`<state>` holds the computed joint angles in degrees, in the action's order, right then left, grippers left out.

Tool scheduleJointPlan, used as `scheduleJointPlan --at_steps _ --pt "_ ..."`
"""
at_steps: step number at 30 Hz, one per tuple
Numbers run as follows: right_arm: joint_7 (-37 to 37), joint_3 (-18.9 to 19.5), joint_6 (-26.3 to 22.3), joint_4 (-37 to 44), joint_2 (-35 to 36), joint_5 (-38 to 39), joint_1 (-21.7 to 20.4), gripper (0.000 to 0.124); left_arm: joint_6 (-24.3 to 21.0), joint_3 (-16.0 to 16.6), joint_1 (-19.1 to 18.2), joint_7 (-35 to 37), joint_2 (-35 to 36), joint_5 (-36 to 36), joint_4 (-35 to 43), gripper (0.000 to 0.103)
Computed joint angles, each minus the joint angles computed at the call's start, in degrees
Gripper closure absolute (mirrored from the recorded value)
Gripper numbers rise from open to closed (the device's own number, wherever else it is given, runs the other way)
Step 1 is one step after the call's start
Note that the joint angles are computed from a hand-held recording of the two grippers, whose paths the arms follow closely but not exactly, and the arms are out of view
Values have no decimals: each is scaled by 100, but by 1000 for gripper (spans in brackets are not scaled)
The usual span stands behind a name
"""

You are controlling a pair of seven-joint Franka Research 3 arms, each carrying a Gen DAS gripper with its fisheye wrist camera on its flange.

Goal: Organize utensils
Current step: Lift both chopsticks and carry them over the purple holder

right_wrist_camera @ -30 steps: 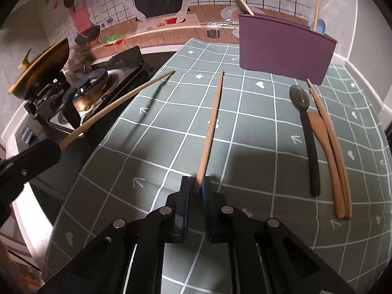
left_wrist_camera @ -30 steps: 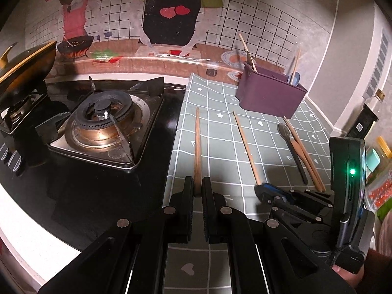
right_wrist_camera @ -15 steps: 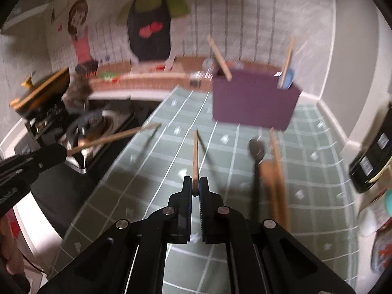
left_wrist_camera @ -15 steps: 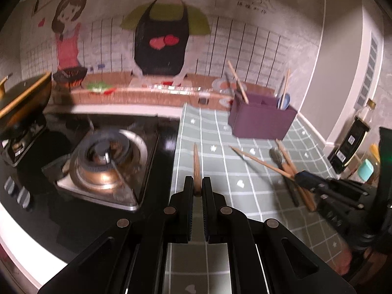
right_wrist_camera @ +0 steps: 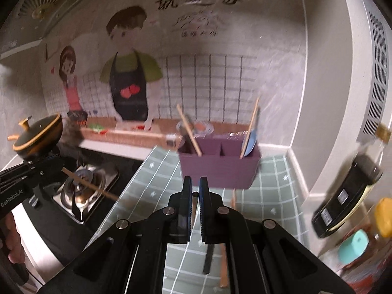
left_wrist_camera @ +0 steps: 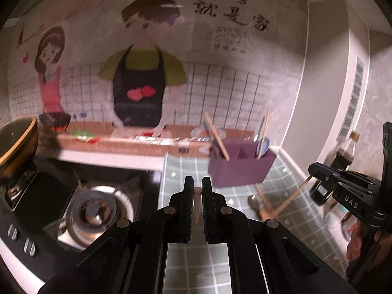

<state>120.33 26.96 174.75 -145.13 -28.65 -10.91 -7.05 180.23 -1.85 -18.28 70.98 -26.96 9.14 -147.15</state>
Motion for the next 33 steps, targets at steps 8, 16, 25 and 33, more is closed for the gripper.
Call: scheduleJointPlan --at_steps 8,16,25,33 --pt "-901 -1020 -700 882 80 202 640 119 -761 1336 -1802 1352 386 -1165 1436 96" --pt "-1190 -1192 -1186 2534 588 -231 359 119 -928 1354 -1994 2205 1428 -2079 3400 96" --pt "-563 -1323 -1387 3882 1745 -1341 337 119 -902 831 -1318 2276 3043 -2539 5157 96" --pt "-744 -1914 -1309 4094 2612 -1133 853 119 -1092 428 -846 1880 3916 -2009 5678 96"
